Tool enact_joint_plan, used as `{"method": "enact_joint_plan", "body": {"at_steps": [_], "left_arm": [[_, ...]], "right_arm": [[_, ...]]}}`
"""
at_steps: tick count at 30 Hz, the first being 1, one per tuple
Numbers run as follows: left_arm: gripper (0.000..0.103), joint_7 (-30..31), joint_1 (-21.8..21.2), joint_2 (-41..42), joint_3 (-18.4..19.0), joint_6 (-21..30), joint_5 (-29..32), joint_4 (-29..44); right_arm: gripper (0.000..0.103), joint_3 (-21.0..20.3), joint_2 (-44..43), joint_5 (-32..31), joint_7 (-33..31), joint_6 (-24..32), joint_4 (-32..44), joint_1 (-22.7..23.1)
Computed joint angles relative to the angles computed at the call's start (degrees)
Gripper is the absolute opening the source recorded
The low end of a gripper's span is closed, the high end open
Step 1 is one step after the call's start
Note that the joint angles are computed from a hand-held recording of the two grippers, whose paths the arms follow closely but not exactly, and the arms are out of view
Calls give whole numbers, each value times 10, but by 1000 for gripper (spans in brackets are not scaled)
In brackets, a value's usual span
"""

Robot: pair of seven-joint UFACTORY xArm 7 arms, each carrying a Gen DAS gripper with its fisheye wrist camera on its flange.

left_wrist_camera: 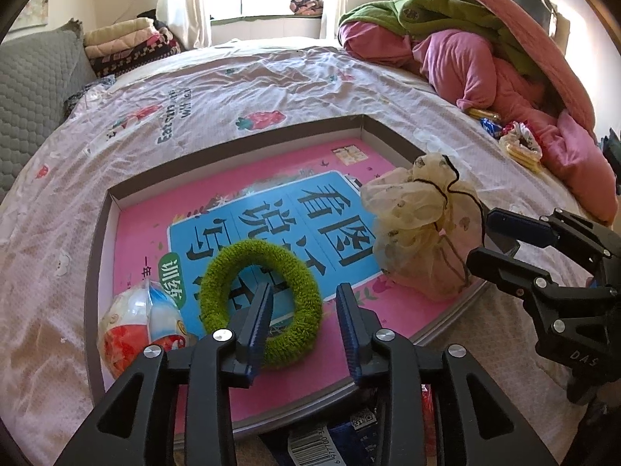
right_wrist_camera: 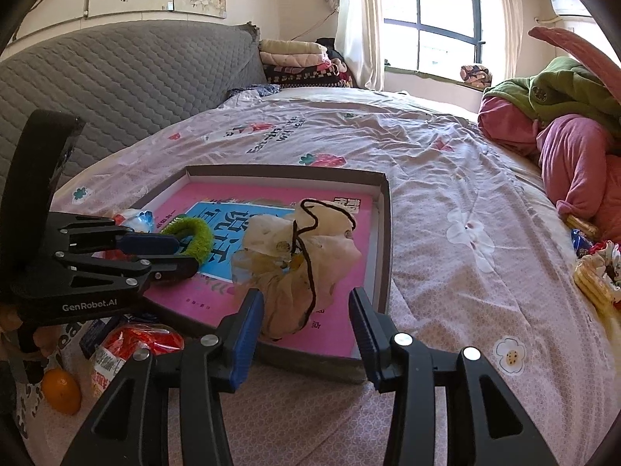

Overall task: Organize objects
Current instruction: 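Open left gripper to drop green ring on book while right gripper releases mesh bag, then withdraw both open grippers back from the tray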

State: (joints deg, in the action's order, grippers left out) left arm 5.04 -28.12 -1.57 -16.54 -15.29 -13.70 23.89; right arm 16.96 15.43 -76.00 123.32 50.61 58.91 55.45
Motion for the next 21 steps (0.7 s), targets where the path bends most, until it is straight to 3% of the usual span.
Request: {"method": "enact_joint_plan", "body": {"at_steps": [10,13,16,21], "left_arm": [[42,6,8,-11,-10,-2,-10,-4],[43,63,25,-16,-46,1,-89,-1],[45,49,27,-28,-44,7,-79,-5],[52,58,81,-55,-109,17,-108,-11]], "right_arm": [[45,2,-3,-16,12,7,-1,3],[45,2,-4,-24,19,3,-3,2],[45,3,-3,-28,19,1,-1,1],[46,5,-3,-35,17,5,2,4]]}}
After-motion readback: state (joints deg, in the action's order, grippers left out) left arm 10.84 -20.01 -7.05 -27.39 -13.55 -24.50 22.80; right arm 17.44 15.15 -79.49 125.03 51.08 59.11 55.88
